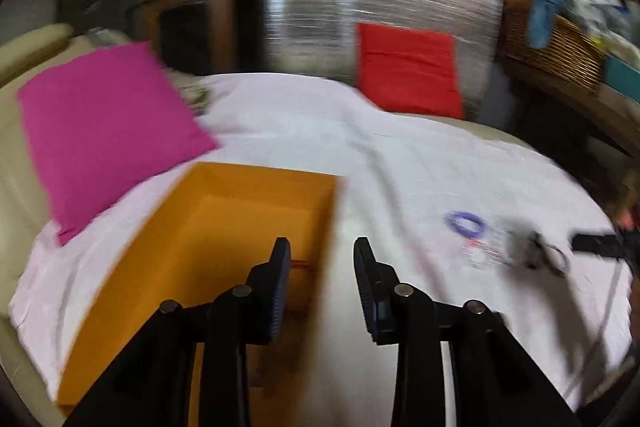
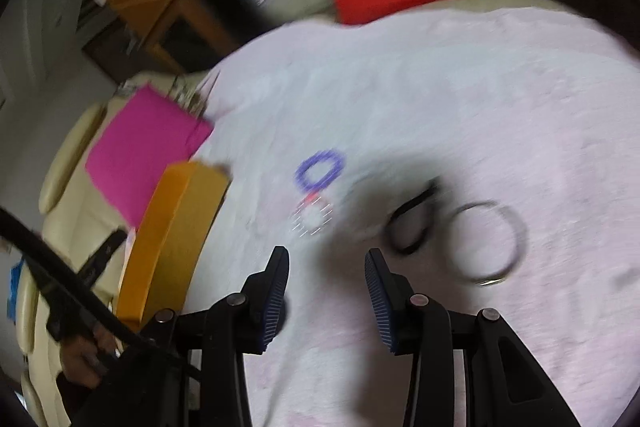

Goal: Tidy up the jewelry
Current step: 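Grasp the black hair tie with the left tool while the right tool approaches the silver bangle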

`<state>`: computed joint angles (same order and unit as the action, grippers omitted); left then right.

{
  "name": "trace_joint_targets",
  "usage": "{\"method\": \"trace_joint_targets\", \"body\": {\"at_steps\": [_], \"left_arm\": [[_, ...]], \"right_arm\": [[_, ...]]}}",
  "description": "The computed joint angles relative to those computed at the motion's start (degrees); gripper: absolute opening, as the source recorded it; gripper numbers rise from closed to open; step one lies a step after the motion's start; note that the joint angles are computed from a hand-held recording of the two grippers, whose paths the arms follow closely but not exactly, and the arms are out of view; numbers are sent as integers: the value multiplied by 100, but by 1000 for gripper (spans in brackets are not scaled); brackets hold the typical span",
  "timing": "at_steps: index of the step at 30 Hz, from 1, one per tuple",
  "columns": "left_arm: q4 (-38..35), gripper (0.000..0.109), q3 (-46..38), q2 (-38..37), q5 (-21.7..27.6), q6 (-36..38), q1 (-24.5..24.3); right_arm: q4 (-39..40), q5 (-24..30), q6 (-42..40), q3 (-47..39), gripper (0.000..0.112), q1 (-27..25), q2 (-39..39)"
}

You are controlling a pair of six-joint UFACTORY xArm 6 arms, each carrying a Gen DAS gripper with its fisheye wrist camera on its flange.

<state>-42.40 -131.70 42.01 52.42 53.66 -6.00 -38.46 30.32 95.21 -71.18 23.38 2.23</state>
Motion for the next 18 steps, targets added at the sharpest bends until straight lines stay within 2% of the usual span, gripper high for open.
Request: {"method": "trace_joint_targets", "body": {"at_steps": [2, 5, 9, 11, 16, 18], "left_arm": [[-77, 35, -13, -22, 516, 362, -74], [-123, 35, 700, -489, 878, 1085, -261], [102, 47, 1900, -1210, 991, 1977, -544], [374, 48, 2120, -1290, 1036, 2168, -663], [785, 48, 2306, -1301, 1230, 2142, -793], [851, 48, 2190, -1198, 1349, 2132, -781]], "right_arm": [[-46, 130, 318, 344, 42, -86, -324], [159, 304, 495, 732, 42, -212, -653], [705, 737, 203, 828, 42, -276, -688], [1070, 685, 26, 897, 42, -351, -673], [1344, 534, -72, 998, 43, -409, -706], [1478, 461, -150, 1071, 49, -427, -740]]}}
